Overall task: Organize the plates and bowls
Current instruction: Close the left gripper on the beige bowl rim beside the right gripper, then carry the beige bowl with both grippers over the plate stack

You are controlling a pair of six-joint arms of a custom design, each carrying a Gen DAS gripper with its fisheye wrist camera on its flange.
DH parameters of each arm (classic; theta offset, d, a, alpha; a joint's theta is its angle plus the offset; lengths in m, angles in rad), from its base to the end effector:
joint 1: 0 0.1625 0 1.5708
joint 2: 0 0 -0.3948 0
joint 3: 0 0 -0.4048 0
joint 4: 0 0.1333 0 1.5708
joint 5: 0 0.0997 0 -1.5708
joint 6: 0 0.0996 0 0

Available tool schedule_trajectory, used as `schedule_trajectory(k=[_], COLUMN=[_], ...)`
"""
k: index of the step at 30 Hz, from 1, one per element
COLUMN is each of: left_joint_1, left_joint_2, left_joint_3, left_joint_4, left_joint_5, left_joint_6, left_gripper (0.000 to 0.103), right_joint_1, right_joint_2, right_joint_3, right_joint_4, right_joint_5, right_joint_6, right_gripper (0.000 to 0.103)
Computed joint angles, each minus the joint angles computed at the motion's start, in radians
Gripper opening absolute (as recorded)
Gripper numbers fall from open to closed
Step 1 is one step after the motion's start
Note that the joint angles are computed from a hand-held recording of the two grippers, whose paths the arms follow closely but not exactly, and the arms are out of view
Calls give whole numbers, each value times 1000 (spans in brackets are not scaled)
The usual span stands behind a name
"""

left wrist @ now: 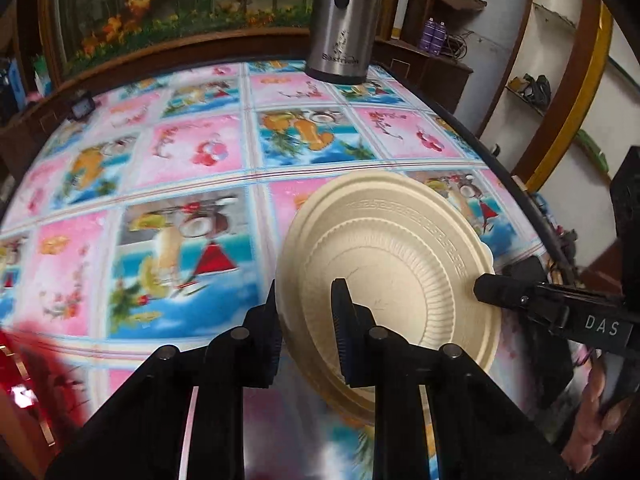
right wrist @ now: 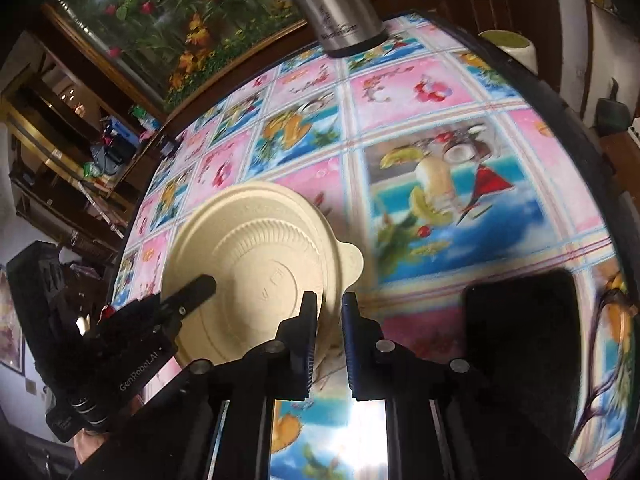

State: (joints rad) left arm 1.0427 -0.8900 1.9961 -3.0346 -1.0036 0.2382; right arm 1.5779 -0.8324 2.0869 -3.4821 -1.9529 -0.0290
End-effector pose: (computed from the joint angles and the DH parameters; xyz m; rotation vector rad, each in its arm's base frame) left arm -0.1171 -0.5715 0.0636 0.8369 2.4392 -0.5691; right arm 0.0999 -0.5263 0.0574 -0.1254 -2.6242 0.8876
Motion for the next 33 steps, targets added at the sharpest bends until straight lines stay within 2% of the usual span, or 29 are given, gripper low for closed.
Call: schedule_trajectory(k=[6,11,15,20,24,33], left_joint_1=[16,53,59,39,29,18], left_joint_2=[-94,-142,-140,-117,-101,-95], left_joint_3=[114,174,201,224,235,246], left_joint_4=[-56,-94,-150,-245,-304,-341], left_joint_5=[67,82,96,132,148,158], left_joint_6=[53,54,75,128,162,182], left_gripper=[20,20,21,20,20,20], right_joint_1=[51,94,113,139,136,138], right_joint_2=[23,63,100,148,160,161], right_joint_3=[10,-4,-21,-36,-29,-16], right_joint_4=[29,58,49,-12,-56,-83], right_joint_5=[22,29,15,-52,-56,-57], right_joint_6=[-28,-57,-71,-97,-106,-106], right_gripper=[14,16,17,17,14,14])
